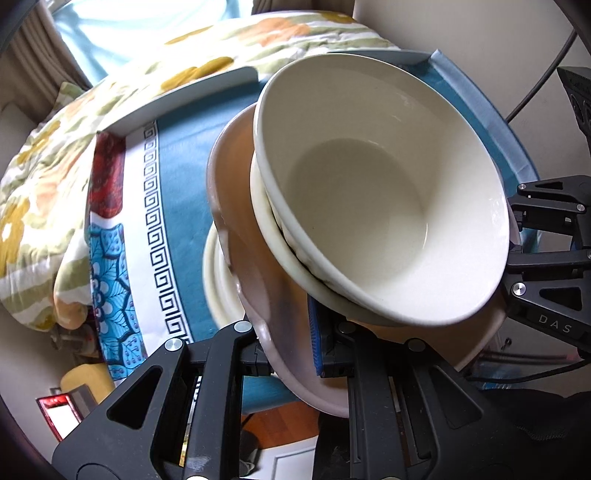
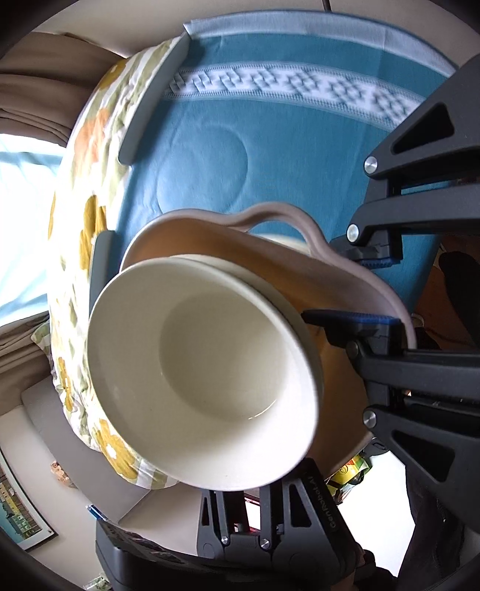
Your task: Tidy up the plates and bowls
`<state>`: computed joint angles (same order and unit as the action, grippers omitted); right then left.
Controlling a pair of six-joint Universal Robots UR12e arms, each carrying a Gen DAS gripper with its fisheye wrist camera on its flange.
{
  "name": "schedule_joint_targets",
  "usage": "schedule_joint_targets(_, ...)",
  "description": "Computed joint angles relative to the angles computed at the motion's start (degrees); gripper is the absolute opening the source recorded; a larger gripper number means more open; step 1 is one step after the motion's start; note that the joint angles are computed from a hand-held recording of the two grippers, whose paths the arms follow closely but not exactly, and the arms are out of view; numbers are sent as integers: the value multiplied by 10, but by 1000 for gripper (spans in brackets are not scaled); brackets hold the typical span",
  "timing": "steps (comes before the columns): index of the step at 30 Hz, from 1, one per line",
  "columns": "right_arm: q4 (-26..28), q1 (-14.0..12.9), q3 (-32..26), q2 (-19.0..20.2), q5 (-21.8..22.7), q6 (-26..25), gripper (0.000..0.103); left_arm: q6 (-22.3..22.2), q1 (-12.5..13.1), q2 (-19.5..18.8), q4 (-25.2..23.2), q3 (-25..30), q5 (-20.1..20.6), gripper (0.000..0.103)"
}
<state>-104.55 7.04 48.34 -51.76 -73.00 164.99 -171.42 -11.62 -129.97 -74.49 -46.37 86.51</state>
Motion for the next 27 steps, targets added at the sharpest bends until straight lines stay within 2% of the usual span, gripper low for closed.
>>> schedule_joint_targets(5,3,9,-2,6,-15,15,17,15,10,5,9,-22,-16,11)
schedule_joint_targets(12,-1,17,-3,13,-37,28,17,23,15,-3,3,-24,-36,11)
schedule_joint_targets(19,-1,22,-2,15,-52,20,17,22,18,3,9,-40,-44,11)
schedule_joint_targets(27,-11,19,9,12,-50,34,17,20,17,2,19,-45,-47,11)
